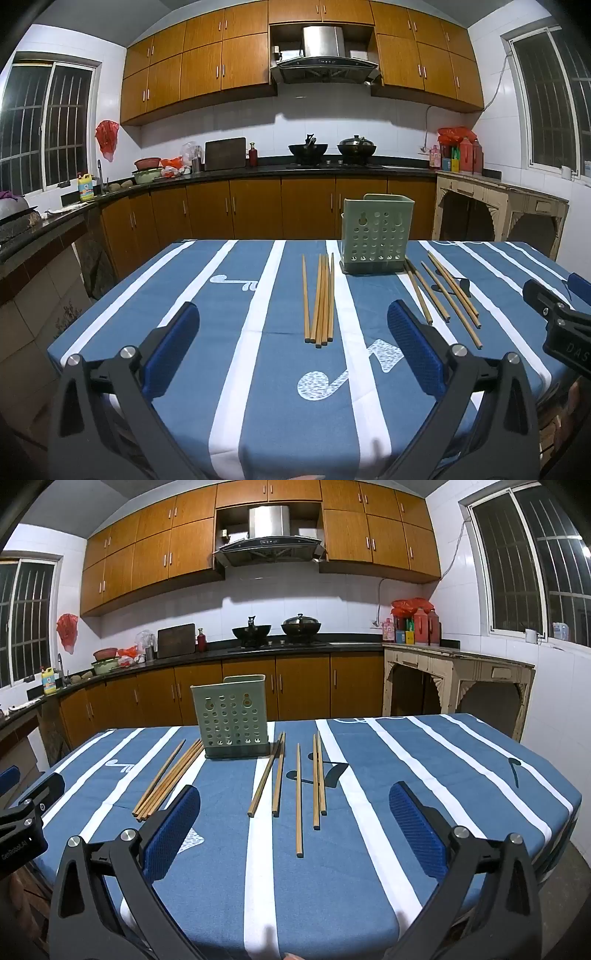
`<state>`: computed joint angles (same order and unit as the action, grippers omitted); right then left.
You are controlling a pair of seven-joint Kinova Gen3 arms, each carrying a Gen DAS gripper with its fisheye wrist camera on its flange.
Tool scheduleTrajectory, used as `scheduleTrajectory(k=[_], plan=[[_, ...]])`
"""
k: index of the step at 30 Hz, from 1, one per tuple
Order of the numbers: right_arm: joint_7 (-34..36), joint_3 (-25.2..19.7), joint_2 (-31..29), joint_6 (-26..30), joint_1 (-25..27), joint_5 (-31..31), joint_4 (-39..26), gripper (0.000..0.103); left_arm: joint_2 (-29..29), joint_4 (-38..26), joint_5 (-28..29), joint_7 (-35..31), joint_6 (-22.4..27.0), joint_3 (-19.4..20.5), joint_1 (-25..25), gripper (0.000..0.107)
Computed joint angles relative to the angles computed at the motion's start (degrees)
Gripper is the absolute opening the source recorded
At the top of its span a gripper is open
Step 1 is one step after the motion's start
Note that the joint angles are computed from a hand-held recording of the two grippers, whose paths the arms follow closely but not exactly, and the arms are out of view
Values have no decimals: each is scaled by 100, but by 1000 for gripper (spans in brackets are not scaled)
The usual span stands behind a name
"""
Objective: Organize utensils
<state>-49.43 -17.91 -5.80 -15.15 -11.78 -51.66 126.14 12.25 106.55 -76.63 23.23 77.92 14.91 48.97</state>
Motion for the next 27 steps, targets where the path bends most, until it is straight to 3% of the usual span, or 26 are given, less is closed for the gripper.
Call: scheduleTrajectory(k=[27], plan=[[-71, 10, -11, 10, 6, 67, 15, 101, 6, -9, 8, -24, 10, -2, 3, 99]])
